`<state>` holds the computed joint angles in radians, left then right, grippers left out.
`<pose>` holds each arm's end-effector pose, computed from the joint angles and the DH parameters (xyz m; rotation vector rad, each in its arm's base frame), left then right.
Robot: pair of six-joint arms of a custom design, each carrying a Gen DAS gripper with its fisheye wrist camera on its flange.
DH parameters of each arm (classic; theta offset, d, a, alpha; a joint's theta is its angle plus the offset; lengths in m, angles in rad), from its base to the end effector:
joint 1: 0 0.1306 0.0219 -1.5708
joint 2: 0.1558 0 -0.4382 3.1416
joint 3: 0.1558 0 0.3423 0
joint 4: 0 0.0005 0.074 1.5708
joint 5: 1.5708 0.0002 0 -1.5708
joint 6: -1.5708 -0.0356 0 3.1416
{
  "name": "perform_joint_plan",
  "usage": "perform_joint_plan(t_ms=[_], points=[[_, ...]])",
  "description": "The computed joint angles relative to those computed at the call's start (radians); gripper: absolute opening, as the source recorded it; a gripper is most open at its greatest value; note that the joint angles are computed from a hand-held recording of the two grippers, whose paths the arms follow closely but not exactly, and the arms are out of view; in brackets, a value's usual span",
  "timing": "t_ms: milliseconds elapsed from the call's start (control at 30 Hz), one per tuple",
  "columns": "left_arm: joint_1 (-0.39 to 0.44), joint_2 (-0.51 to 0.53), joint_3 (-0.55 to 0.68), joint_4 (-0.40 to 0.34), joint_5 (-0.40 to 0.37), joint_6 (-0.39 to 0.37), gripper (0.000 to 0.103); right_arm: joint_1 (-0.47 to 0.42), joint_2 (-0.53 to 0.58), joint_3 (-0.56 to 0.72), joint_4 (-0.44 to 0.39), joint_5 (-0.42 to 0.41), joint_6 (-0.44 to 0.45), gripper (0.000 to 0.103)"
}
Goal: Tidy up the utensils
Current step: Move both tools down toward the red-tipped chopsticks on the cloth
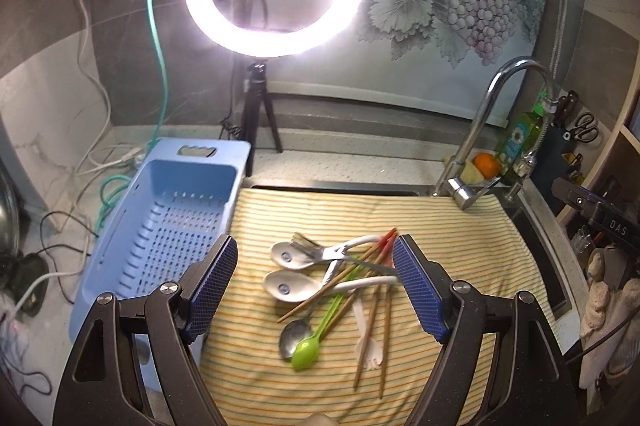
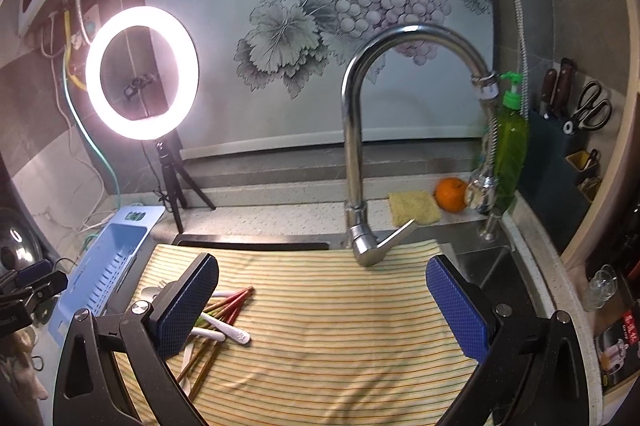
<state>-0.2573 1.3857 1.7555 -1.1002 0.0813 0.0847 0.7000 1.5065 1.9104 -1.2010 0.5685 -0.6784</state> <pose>0.3953 -0.1075 0.6191 0.2412 2.3006 -0.2686 0.3563 0.2744 0.6270 0.2384 2.2060 0.0740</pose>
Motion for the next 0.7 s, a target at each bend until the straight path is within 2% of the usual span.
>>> perform_joint_plan(t_ms=[233,400,600,700], points=[[0.049,-0.022,-0.053,-0.013,0.004,-0.011,0.08,-0.019,0.016,-0.024,0.023,-0.137,-0.033,0.102],[0.042,-0.03,-0.088,-0.028,0.034,-0.034,0.08,-0.034,0.033,-0.052,0.054,-0.274,-0.046,0.101],[0.01,-0.029,-0.129,-0.033,0.066,-0.057,0.074,-0.059,0.07,-0.091,0.082,-0.487,-0.087,0.085],[-0.006,-0.017,-0.138,-0.04,0.091,-0.081,0.066,-0.061,0.09,-0.108,0.091,-0.548,-0.094,0.07]])
